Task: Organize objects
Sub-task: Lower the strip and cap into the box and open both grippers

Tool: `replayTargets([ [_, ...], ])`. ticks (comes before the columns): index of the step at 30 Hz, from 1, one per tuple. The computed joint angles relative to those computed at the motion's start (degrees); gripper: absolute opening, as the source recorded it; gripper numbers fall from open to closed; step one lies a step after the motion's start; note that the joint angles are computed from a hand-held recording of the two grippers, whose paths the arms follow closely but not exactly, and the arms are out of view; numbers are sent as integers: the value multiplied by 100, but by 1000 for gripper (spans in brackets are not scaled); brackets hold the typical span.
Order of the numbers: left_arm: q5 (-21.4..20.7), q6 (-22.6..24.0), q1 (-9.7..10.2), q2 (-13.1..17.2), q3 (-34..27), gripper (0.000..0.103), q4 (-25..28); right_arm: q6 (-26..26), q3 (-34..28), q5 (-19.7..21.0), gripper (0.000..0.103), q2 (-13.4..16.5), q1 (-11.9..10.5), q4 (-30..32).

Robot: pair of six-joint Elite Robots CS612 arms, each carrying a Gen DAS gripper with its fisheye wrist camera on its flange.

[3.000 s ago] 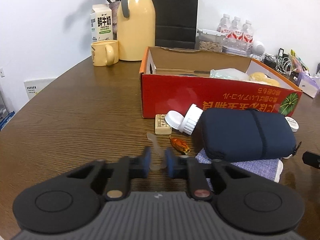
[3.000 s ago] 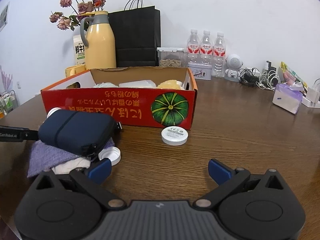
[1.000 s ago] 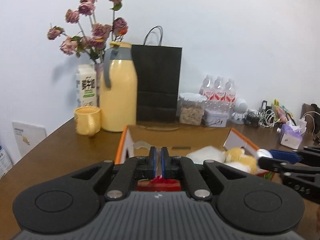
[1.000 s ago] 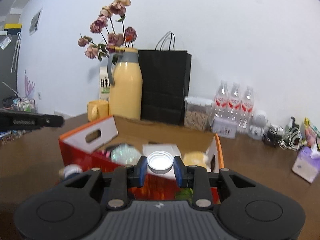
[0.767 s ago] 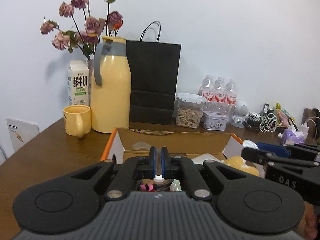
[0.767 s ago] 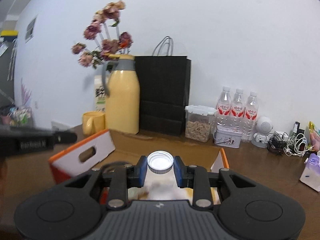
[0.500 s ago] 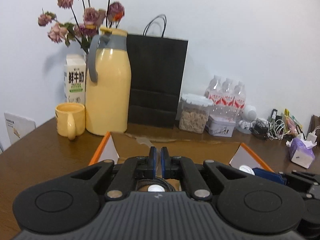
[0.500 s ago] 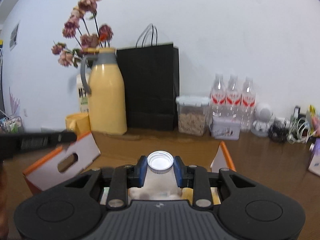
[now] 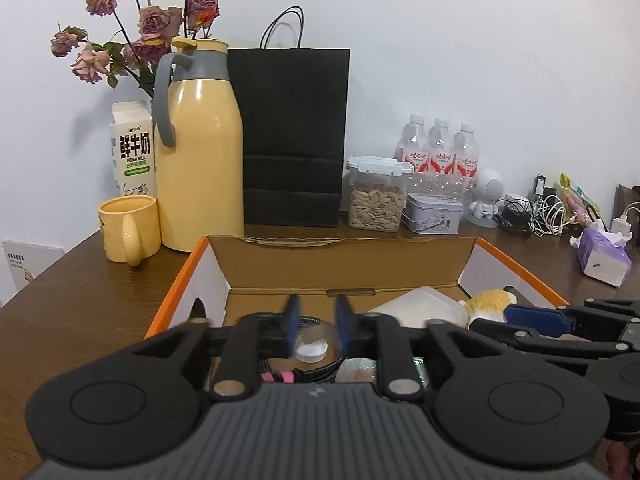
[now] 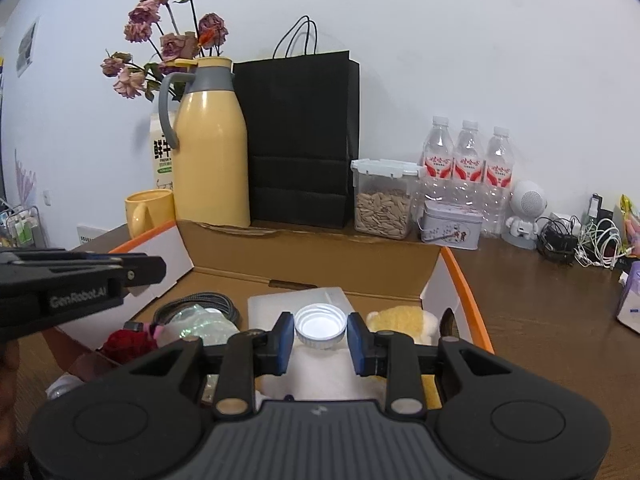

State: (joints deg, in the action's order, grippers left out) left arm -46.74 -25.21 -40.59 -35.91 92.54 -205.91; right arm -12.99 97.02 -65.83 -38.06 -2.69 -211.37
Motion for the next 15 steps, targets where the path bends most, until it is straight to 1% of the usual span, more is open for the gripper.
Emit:
replayTargets([
  [1, 25, 12, -5, 5, 4, 40, -41, -9, 13, -7, 35, -2, -2, -3],
  [2, 66, 43, -16, 16, 5, 43, -110, -5, 23, -21, 37, -1, -2, -28],
  [3, 99, 70, -25, 23, 8, 51, -169, 6, 35, -36, 46, -1, -4, -69],
  [4, 133, 92, -34, 31, 11, 64, -241, 21, 46, -54, 57, -1, -5, -119],
  [5, 172, 111, -43, 42, 12, 72, -323, 39, 50, -78, 63, 1, -6, -165],
  [6, 229, 151, -56, 57, 9, 84, -420, 57, 56, -106, 73, 5, -5, -224],
  [7, 277, 202, -68, 68, 5, 89, -504, 74, 66, -125, 83, 11, -6, -293],
  [8, 310, 265, -80, 82, 4, 90, -616, 92, 71, -132, 87, 18, -8, -358],
  [10, 331, 328, -92, 93, 0, 103, -719, 126, 79, -130, 96, 30, -14, -460],
  [13, 410, 346, -102, 109, -24, 103, -742, 155, 80, -152, 103, 44, -16, -551],
  [15, 420, 282, -97, 102, -22, 103, -692, 158, 78, -178, 103, 48, -13, -574],
])
